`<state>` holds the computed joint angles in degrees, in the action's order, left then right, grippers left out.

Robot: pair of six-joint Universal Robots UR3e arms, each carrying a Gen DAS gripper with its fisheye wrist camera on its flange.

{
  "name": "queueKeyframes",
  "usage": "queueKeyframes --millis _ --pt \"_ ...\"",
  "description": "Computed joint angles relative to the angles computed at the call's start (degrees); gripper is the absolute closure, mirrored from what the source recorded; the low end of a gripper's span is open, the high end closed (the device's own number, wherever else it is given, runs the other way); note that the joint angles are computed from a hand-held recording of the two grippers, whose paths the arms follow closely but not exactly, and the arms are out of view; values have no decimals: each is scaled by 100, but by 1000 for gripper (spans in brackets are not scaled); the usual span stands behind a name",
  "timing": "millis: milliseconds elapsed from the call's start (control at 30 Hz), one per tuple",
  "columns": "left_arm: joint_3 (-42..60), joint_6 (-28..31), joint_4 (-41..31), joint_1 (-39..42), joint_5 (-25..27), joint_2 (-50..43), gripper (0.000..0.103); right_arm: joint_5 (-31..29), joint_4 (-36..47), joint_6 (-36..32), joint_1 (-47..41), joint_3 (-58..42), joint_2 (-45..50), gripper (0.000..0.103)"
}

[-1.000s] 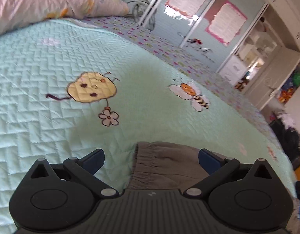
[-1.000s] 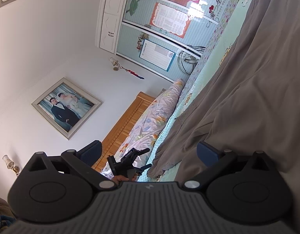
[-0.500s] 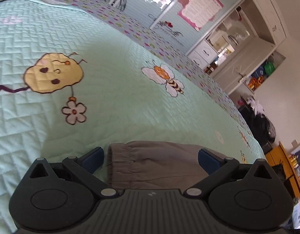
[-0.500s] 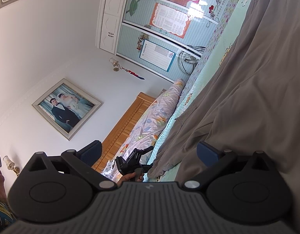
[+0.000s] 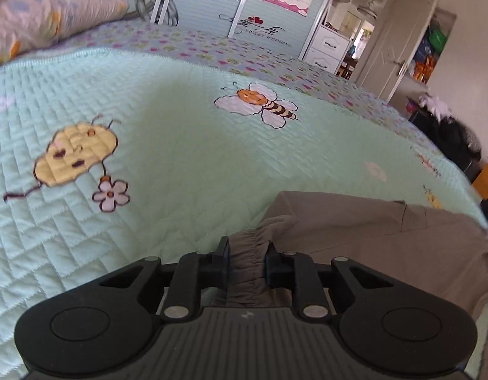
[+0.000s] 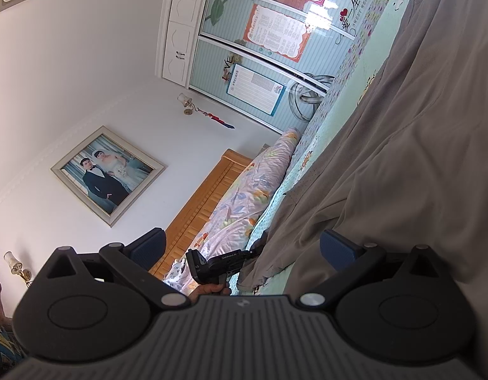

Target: Fold clothes

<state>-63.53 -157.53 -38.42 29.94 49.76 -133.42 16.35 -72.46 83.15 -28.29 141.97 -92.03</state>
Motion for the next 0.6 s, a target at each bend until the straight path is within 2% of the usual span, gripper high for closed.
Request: queueKeyframes --millis 133,200,300,400,600 --pt "-854 35 988 -245 612 610 82 -6 15 -27 1 -33 38 0" --pt "-1321 9 1411 -299 706 970 82 -20 -57 6 -13 -16 61 0" --pt "-1971 45 1743 -270 514 1581 82 -38 -101 19 -27 -11 83 0" --pt "-2437 125 1687 -245 219 2189 82 -67 -149 44 -51 2 91 0" --pt "-3511 870 786 102 -729 3948 82 -118 249 -255 -64 -136 70 0"
